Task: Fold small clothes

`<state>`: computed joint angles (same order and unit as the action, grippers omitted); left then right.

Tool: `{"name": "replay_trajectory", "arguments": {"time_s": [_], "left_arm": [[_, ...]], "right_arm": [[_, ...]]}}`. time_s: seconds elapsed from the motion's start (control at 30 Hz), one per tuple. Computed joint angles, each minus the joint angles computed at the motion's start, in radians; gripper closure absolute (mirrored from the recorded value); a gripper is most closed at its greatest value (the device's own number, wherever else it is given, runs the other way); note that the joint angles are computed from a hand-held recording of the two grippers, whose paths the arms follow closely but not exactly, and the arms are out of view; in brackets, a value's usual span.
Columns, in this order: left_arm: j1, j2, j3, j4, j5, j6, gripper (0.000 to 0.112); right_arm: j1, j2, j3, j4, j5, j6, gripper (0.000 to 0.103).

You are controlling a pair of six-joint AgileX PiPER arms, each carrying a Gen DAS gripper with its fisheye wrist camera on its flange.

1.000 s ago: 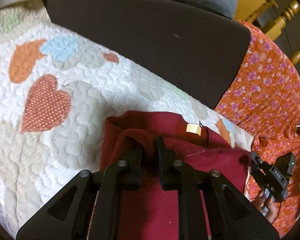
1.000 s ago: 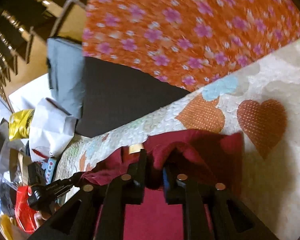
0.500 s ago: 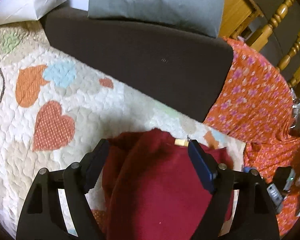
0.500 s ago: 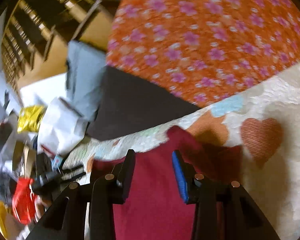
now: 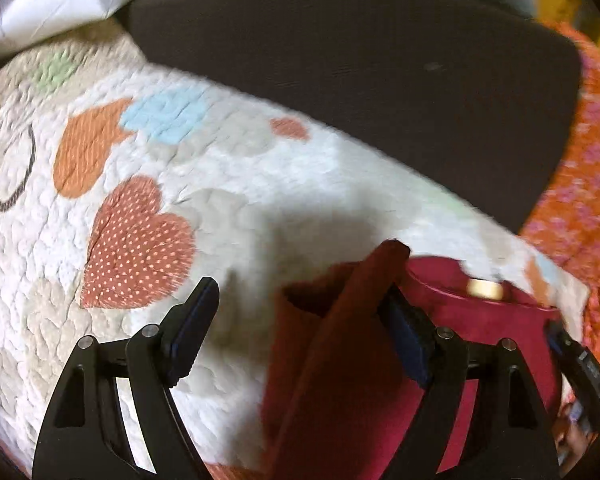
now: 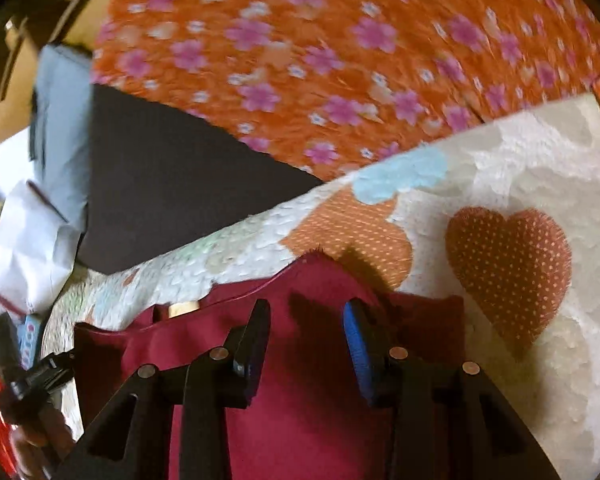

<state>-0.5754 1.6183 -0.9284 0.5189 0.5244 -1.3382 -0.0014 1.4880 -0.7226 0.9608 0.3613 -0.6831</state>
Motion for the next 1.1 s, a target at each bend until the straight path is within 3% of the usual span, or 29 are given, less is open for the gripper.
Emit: {"name": "replay_trajectory", "arguments": {"time_s": [0.07, 0.2, 0.33, 0.47, 0.63, 0.73, 0.83, 0.9, 1.0, 1.1], "left_arm": [[0.041, 0.03, 0.012, -0.067, -0.046, 0.055, 0.031], [0.001, 0.002, 0.036, 0.019, -0.034, -0.031, 0.031], [-0.051, -0.059, 0.068, 0.081, 0.013, -0.087, 0.031], [-0.094, -0.12, 0.108, 0.093, 0.035, -0.113, 0.031], [-0.191, -0.184, 0.123, 0.139, 0.131, -0.179, 0.031], [-0.263, -0.204, 0.113, 0.164, 0.193, -0.225, 0.031], [-0.319, -0.228, 0.107, 0.168, 0.24, -0.247, 0.031], [-0.361, -0.244, 0.102, 0.17, 0.277, -0.263, 0.031], [-0.42, -0.27, 0.107, 0.173, 0.324, -0.295, 0.031], [-0.488, -0.289, 0.117, 0.174, 0.367, -0.332, 0.031]], "right_arm": [[0.011, 0.014, 0.008, 0.056, -0.037, -0.077, 0.067], [0.031, -0.037, 0.017, -0.06, -0.03, 0.028, 0.067], [-0.026, -0.196, 0.08, -0.086, 0.096, 0.045, 0.067], [-0.045, -0.396, 0.167, -0.221, 0.201, 0.133, 0.067], [-0.011, -0.568, 0.264, -0.363, 0.256, 0.246, 0.067], [0.07, -0.539, 0.298, -0.503, 0.199, 0.382, 0.067], [0.108, -0.496, 0.309, -0.54, 0.154, 0.424, 0.067], [0.133, -0.517, 0.288, -0.6, 0.191, 0.506, 0.067], [0.095, -0.581, 0.278, -0.545, 0.272, 0.479, 0.067], [0.139, -0.663, 0.277, -0.598, 0.332, 0.549, 0.067]]}}
